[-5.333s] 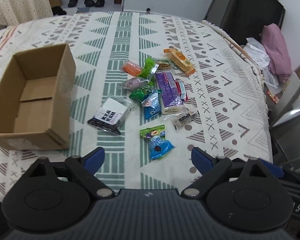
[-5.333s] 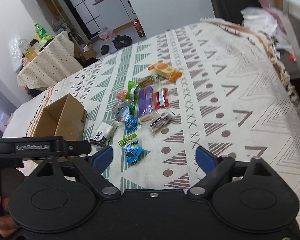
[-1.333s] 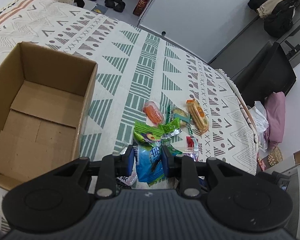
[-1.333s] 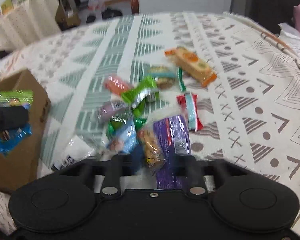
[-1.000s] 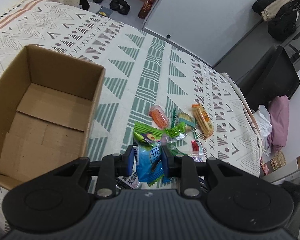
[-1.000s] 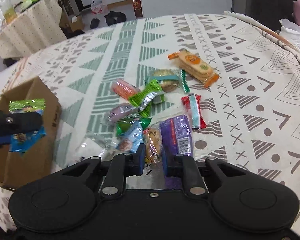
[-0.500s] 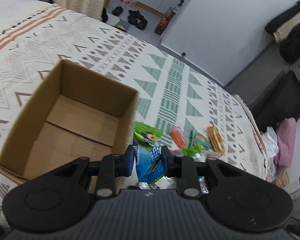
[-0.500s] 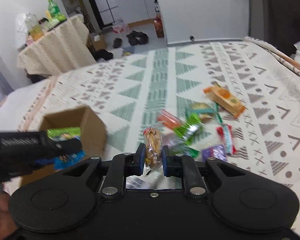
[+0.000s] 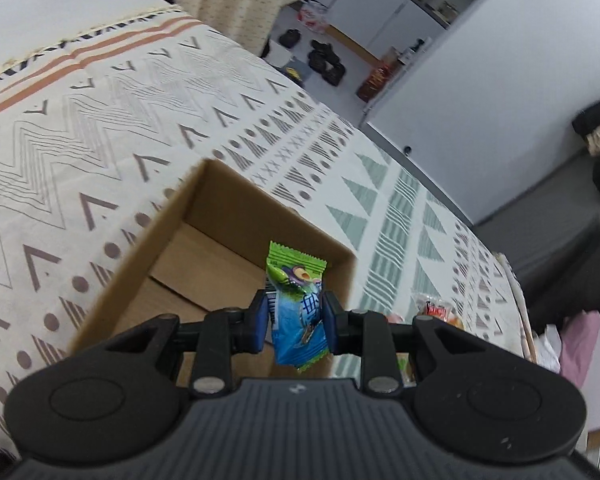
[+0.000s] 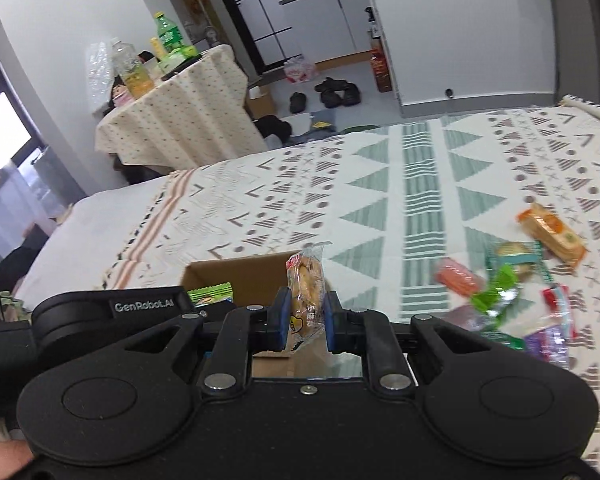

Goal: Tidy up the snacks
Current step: 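Carry both snacks over the cardboard box and open both tools to drop them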

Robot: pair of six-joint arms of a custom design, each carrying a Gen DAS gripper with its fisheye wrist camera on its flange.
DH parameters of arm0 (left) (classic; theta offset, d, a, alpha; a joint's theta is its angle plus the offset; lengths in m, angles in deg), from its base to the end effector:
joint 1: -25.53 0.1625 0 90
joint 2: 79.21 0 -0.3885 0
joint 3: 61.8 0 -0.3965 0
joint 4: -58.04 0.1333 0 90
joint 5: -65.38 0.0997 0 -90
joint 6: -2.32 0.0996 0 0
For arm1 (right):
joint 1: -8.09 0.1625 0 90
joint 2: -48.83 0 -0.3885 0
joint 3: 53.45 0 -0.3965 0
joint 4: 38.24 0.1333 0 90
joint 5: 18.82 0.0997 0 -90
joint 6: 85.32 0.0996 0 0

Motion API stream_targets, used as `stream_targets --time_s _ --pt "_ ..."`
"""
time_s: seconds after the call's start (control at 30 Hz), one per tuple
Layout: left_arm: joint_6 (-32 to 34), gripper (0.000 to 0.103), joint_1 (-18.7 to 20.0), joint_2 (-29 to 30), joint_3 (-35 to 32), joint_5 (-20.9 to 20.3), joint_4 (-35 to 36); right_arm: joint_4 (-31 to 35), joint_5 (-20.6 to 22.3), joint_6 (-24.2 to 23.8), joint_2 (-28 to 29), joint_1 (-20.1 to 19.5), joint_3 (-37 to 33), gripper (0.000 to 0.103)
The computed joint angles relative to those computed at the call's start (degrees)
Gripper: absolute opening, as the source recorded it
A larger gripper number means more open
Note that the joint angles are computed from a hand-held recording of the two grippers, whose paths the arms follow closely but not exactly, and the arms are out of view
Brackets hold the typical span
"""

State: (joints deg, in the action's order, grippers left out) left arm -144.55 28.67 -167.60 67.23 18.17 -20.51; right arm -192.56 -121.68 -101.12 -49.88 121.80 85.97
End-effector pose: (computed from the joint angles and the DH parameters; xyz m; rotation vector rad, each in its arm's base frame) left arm -0.3039 -0.2179 0.1690 -0.7748 2.2291 -1.3220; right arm 0.2513 -0.2959 0.2389 0.9106 -2.7365 0.6236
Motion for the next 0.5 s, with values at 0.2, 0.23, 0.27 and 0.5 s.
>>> stream_targets --time_s 0.2,0.23,0.27,0.5 --pt "-2.6 0.027 0.9 -4.1 2.2 -0.3 1.1 -1.9 1.4 1.5 4.3 1.1 -0.2 0.017" --pt "-3.1 0.027 1.2 -4.8 2.5 -0.5 1.4 -2.2 1.5 1.6 5.0 1.3 -0.3 0.017" --pt "-3.6 0.027 1.3 -5.2 2.7 -0.6 1.9 -2.5 1.4 1.7 5.7 1.5 -0.5 0.017" --pt "-7.4 0.031 2.0 -6.4 2.7 -2.4 5.9 -3.6 2.3 2.5 9.3 2.3 -1.6 0.017"
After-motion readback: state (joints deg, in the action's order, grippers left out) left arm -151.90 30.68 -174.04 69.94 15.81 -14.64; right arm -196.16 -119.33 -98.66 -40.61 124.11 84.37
